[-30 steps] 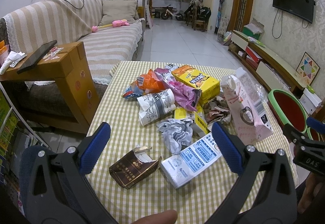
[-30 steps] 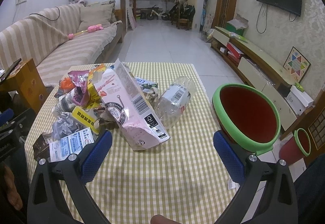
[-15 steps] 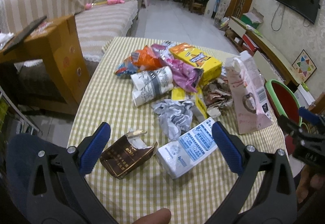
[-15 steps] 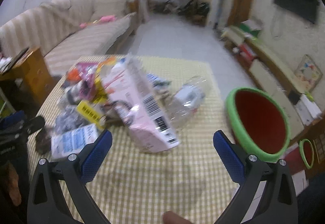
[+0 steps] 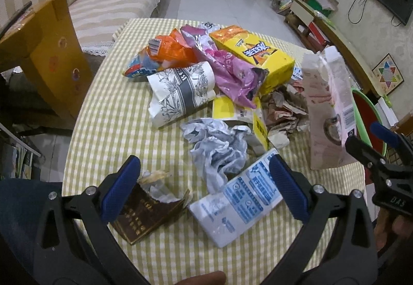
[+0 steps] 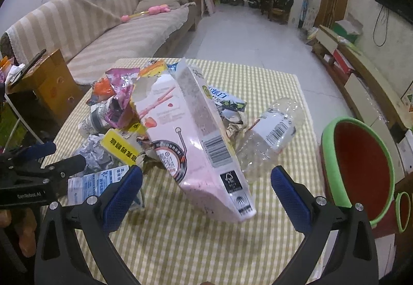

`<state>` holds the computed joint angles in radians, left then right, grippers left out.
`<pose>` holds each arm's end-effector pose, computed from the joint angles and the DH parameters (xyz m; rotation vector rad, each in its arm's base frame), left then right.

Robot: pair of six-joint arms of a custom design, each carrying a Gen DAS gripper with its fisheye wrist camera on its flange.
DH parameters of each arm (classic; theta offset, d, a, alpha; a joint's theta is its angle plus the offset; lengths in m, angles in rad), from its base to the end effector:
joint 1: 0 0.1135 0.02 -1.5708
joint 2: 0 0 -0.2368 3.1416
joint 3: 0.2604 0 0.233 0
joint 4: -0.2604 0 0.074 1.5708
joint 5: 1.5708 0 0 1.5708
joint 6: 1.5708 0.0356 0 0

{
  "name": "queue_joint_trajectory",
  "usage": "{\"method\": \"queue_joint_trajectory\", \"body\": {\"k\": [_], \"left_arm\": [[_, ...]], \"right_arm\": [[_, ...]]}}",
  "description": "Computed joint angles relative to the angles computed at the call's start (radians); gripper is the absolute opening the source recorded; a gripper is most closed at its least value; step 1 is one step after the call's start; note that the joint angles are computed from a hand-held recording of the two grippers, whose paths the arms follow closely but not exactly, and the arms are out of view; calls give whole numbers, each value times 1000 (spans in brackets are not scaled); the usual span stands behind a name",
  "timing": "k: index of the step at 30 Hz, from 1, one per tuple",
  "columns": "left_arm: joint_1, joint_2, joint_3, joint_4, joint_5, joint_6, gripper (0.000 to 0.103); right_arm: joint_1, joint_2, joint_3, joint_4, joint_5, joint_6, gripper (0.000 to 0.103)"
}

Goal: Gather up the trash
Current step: 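Grasp crumpled grey foil with left tool while right tool grasps pink snack box, then carry foil and pink box to the green bin and release both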

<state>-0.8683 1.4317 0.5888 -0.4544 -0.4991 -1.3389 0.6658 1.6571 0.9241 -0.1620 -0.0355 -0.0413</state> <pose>0.1488 -0.1494 0.1185 -0.6886 2.4846 -0.0208 0.2481 0.1964 0.1579 -0.8771 2.3318 0.3110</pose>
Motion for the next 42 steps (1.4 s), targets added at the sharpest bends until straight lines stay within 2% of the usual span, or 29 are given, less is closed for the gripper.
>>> {"method": "queue_joint_trajectory", "body": {"k": [13, 19, 21, 22, 24, 26, 31, 40, 42], "left_arm": [[159, 101, -29, 154, 127, 139, 97], [184, 125, -29, 196, 153, 174, 80], [188, 123, -34, 217, 165, 198, 62], [184, 123, -37, 226, 171, 204, 58], [167, 129, -20, 215, 164, 214, 45], [147, 132, 0, 190, 144, 211, 41], [115, 110, 20, 129, 96, 173, 38], [65, -21, 4, 28, 29, 105, 37], [-1, -56, -9, -22, -6, 35, 37]], "right_arm": [[18, 156, 138, -31, 0, -57, 95], [38, 203, 168, -40, 30, -76, 75], [35, 197, 161, -36, 31, -82, 72], [32, 193, 158, -35, 28, -81, 71], [26, 180, 146, -27, 21, -79, 70], [23, 163, 136, -22, 15, -76, 67], [1, 100, 103, -30, -5, -71, 65], [-29, -14, 71, -84, -70, -46, 64], [-32, -42, 65, -97, -83, -38, 64]]}}
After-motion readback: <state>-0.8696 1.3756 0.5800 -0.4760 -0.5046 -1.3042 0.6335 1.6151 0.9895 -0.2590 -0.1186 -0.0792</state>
